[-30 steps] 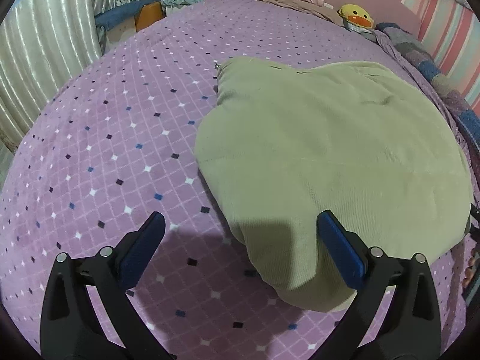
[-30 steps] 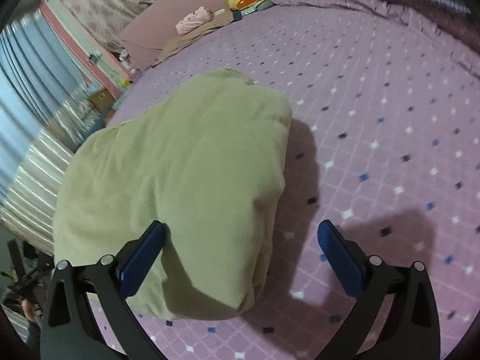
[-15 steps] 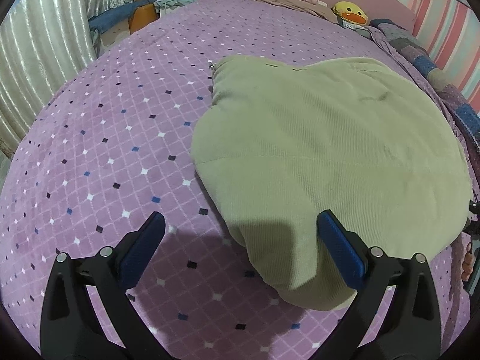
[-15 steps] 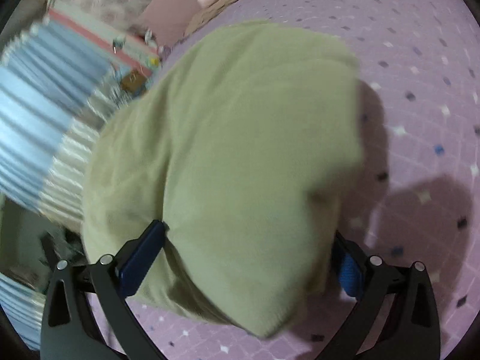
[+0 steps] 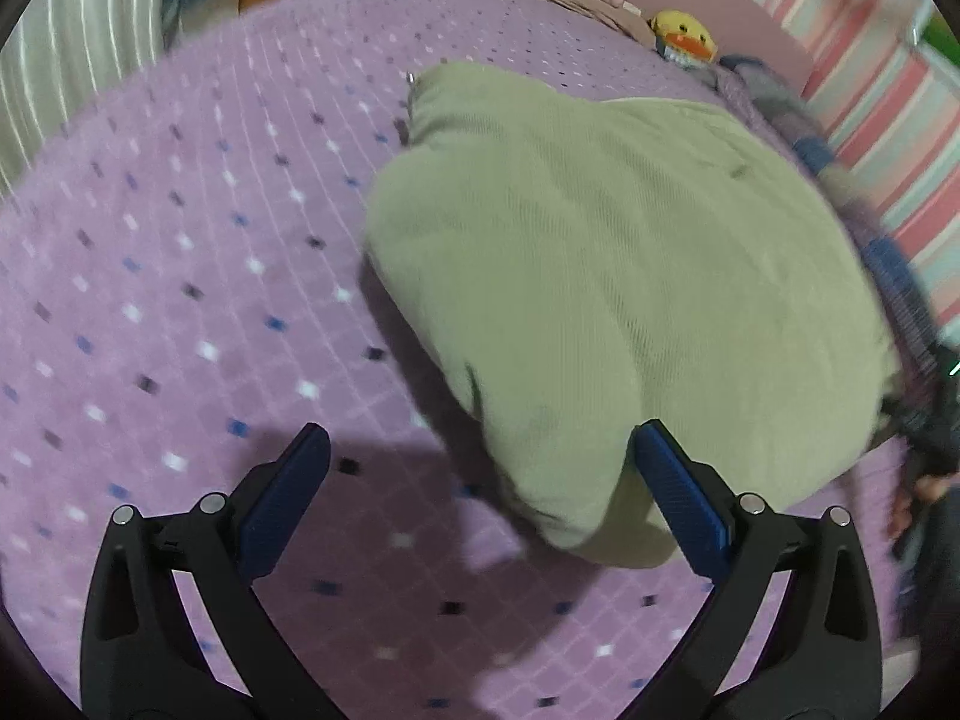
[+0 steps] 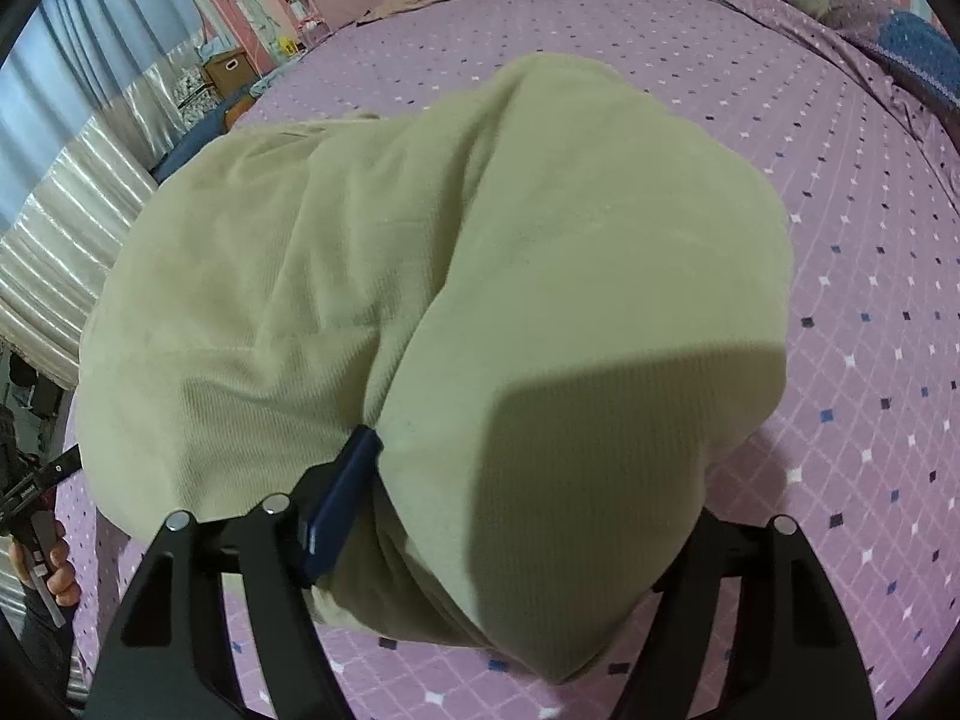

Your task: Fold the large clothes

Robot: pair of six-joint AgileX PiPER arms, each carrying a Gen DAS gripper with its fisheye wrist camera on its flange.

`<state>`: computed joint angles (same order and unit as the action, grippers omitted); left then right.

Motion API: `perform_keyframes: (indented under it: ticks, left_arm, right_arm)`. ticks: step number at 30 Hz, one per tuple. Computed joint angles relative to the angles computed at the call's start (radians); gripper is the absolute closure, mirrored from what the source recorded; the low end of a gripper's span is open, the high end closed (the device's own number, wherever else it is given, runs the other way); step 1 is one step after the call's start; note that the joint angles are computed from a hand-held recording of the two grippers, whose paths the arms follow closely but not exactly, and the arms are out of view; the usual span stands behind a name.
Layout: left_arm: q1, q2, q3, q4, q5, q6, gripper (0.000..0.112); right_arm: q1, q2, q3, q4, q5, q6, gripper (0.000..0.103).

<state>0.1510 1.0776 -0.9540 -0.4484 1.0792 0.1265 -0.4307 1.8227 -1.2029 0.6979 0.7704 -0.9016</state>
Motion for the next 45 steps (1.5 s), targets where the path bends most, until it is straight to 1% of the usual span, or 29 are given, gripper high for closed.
perform_keyframes:
  ticks: [2,3,4,6,9,11,14,15,18,19,22,23,24,26,27,29,32,33,36,37,40,42,45]
  left_arm:
    - [0.093,0.022,0.053,-0.161,0.007,0.119,0.012]
    - [0.123,0.038,0.072,-0.212,0.011,0.158,0.012]
    - [0.170,0.059,0.105,-0.295,0.026,0.228,0.012]
    - [0.232,0.081,0.156,-0.394,0.040,0.339,0.012]
    - [0.227,0.065,0.184,-0.414,0.030,0.364,0.012]
    - [0.185,0.084,0.173,-0.429,0.024,0.369,0.012]
    - [0.094,0.130,0.133,-0.445,-0.017,0.349,0.012]
    - [0.068,0.163,0.117,-0.470,-0.025,0.355,0.012]
    - [0.043,0.241,0.065,-0.491,-0.018,0.340,0.012]
    - [0.051,0.251,0.058,-0.489,-0.005,0.341,0.012]
    - [0.028,0.279,-0.004,-0.442,0.019,0.279,0.012]
    - [0.011,0.276,-0.019,-0.418,0.011,0.257,0.014]
    - [-0.029,0.263,-0.041,-0.362,-0.013,0.212,0.016]
    - [-0.063,0.247,-0.075,-0.282,-0.022,0.152,0.027]
    - [-0.077,0.242,-0.089,-0.252,-0.025,0.125,0.029]
    - [-0.120,0.225,-0.118,-0.173,-0.036,0.055,0.038]
    - [-0.212,0.224,-0.178,-0.017,-0.045,-0.073,0.045]
    - [-0.249,0.232,-0.207,0.045,-0.038,-0.127,0.046]
    - [-0.273,0.273,-0.280,0.124,0.004,-0.186,0.050]
    - [-0.319,0.298,-0.331,0.167,0.021,-0.249,0.052]
    - [-0.373,0.331,-0.403,0.251,0.065,-0.313,0.056]
    - [-0.384,0.344,-0.431,0.277,0.086,-0.332,0.057]
    - [-0.444,0.370,-0.491,0.365,0.116,-0.381,0.060]
  right_arm:
    - [-0.012,-0.004,0.017,0.009,-0.002,-0.015,0.030]
    - [-0.022,-0.009,0.025,0.011,0.003,-0.023,0.030]
    - [-0.022,-0.008,0.022,0.007,0.006,-0.015,0.030]
    - [-0.026,-0.010,0.022,0.007,0.012,-0.015,0.030]
    - [-0.042,0.002,0.024,0.026,0.019,-0.039,0.029]
    - [-0.058,0.000,0.045,0.048,0.012,-0.069,0.029]
    - [-0.066,0.005,0.049,0.059,0.008,-0.082,0.029]
    - [-0.069,0.009,0.046,0.059,0.009,-0.085,0.029]
    - [-0.071,0.011,0.041,0.054,0.016,-0.079,0.029]
    - [-0.071,0.012,0.038,0.053,0.018,-0.076,0.029]
    - [-0.072,0.015,0.035,0.060,0.017,-0.073,0.028]
    - [-0.072,0.015,0.037,0.063,0.014,-0.073,0.028]
    - [-0.071,0.011,0.042,0.068,0.008,-0.074,0.029]
    - [-0.067,0.000,0.056,0.073,-0.004,-0.078,0.030]
    - [-0.067,-0.008,0.066,0.080,-0.011,-0.085,0.031]
    - [-0.069,-0.020,0.081,0.093,-0.020,-0.095,0.035]
    - [-0.069,-0.043,0.101,0.109,-0.032,-0.113,0.043]
    - [-0.069,-0.049,0.105,0.111,-0.033,-0.114,0.044]
    - [-0.066,-0.058,0.101,0.103,-0.030,-0.103,0.050]
    - [-0.064,-0.063,0.099,0.097,-0.030,-0.098,0.052]
    - [-0.055,-0.075,0.098,0.078,-0.032,-0.090,0.056]
    - [-0.051,-0.076,0.093,0.067,-0.031,-0.077,0.058]
    - [-0.028,-0.103,0.109,0.031,-0.064,-0.060,0.061]
